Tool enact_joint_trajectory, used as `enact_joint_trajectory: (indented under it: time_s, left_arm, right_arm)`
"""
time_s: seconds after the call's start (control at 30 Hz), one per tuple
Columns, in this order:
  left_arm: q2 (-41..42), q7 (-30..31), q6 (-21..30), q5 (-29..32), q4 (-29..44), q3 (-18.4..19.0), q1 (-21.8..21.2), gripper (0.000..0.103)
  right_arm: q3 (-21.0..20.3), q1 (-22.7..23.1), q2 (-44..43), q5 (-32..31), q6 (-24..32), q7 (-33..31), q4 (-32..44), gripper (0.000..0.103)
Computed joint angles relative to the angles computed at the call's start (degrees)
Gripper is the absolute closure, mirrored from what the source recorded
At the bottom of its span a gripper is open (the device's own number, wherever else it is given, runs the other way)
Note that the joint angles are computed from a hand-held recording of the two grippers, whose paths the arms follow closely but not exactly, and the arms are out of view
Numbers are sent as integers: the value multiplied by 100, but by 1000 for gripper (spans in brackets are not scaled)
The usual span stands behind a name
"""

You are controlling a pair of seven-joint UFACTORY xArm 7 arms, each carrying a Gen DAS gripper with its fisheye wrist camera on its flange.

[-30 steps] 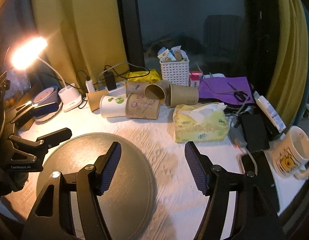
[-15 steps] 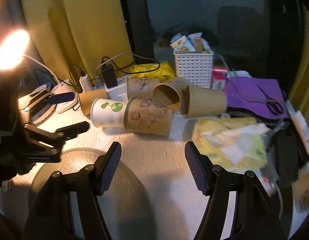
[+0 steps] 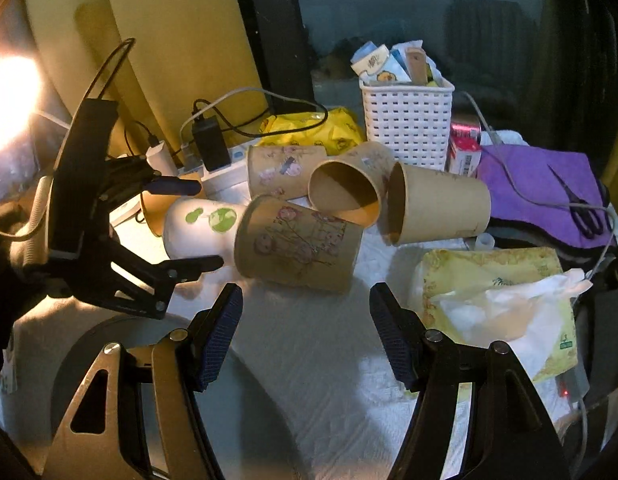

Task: Flip cup upright
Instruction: 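Close the right gripper on the white cup's body and lift it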

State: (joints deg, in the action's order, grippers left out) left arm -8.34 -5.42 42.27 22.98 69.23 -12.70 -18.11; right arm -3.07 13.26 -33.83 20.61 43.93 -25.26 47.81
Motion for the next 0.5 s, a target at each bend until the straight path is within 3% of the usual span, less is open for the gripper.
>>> enact_joint_trajectory:
  time_s: [0.17,0.23,0.5]
  left_arm:
    - [99,352,153,-16,79,25,-36,22]
    - [107,539,231,-62,52,29,-67,28]
    - [-106,400,62,-198,-110,-4,-89,33]
  right_arm:
    - [-48,2,-57,35,64,-70,-50,34]
    - [-46,-6,-115,42,93,-66,-76,34]
    - [13,-56,-438,-36,178,129,-179,34]
